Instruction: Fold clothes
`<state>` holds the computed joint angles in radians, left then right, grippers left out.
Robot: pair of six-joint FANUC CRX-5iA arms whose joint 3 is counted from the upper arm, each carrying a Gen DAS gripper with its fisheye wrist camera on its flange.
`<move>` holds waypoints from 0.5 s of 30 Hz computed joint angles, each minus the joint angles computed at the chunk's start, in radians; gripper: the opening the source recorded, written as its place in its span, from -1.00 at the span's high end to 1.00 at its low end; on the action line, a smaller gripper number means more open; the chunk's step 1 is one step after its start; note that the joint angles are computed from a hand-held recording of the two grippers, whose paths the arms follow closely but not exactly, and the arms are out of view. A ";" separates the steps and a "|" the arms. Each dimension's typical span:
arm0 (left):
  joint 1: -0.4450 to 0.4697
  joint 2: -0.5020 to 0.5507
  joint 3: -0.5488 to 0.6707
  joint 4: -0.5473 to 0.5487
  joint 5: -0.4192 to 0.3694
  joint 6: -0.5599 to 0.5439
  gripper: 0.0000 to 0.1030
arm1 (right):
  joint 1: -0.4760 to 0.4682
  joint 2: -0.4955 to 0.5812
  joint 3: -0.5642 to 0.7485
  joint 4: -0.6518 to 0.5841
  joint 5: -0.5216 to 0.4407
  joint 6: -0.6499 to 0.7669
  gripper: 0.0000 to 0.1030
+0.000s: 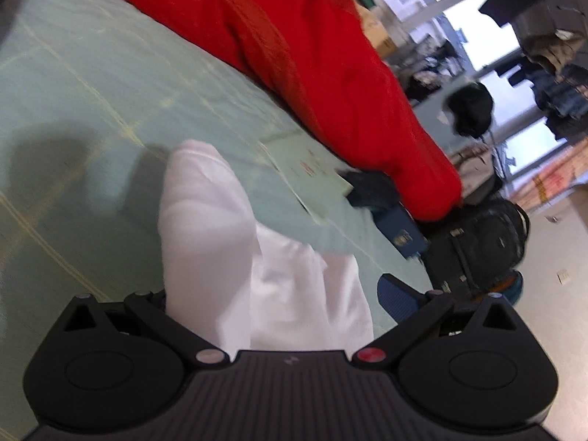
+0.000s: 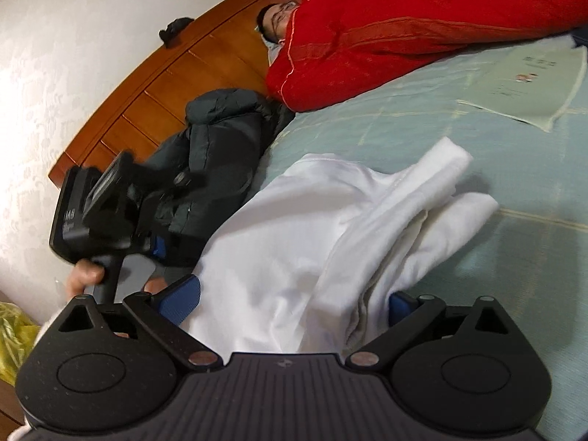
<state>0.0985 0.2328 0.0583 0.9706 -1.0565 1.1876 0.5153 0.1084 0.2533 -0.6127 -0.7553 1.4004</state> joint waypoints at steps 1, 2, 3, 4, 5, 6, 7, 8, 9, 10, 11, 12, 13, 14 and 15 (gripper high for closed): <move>0.005 0.007 0.009 -0.007 0.004 0.004 -0.94 | 0.008 0.007 0.002 -0.002 0.008 -0.003 -0.97; 0.009 0.014 0.018 -0.016 0.010 0.012 -0.94 | 0.017 0.014 0.005 -0.004 0.017 -0.006 -0.97; 0.013 0.021 0.026 -0.024 0.015 0.017 -0.94 | 0.024 0.020 0.007 -0.012 0.026 -0.004 -0.97; 0.018 0.026 0.030 -0.029 0.019 0.019 -0.94 | 0.029 0.025 0.006 -0.024 0.034 0.003 -0.97; 0.021 0.030 0.031 -0.034 0.026 0.025 -0.94 | 0.034 0.028 0.003 -0.035 0.037 0.011 -0.97; 0.023 0.035 0.033 -0.043 0.029 0.034 -0.94 | 0.035 0.030 0.001 -0.046 0.032 0.019 -0.97; 0.026 0.038 0.032 -0.051 0.031 0.040 -0.94 | 0.034 0.033 0.000 -0.058 0.021 0.027 -0.97; 0.029 0.041 0.031 -0.063 0.035 0.047 -0.94 | 0.033 0.035 -0.001 -0.071 0.011 0.034 -0.97; 0.030 0.040 0.029 -0.082 0.046 0.056 -0.94 | 0.032 0.037 -0.004 -0.081 0.003 0.041 -0.97; 0.030 0.037 0.029 -0.105 0.060 0.063 -0.94 | 0.028 0.035 -0.011 -0.092 -0.001 0.046 -0.97; 0.029 0.032 0.027 -0.129 0.078 0.069 -0.94 | 0.023 0.032 -0.019 -0.103 -0.002 0.050 -0.97; 0.029 0.022 0.021 -0.150 0.101 0.070 -0.94 | 0.017 0.029 -0.027 -0.114 -0.003 0.054 -0.97; 0.029 0.013 0.016 -0.165 0.119 0.072 -0.94 | 0.011 0.027 -0.035 -0.125 -0.005 0.058 -0.97; 0.031 0.003 0.010 -0.178 0.137 0.073 -0.94 | 0.001 0.022 -0.044 -0.143 -0.008 0.060 -0.97; 0.033 -0.009 0.001 -0.188 0.156 0.072 -0.94 | -0.013 0.016 -0.054 -0.165 -0.014 0.062 -0.97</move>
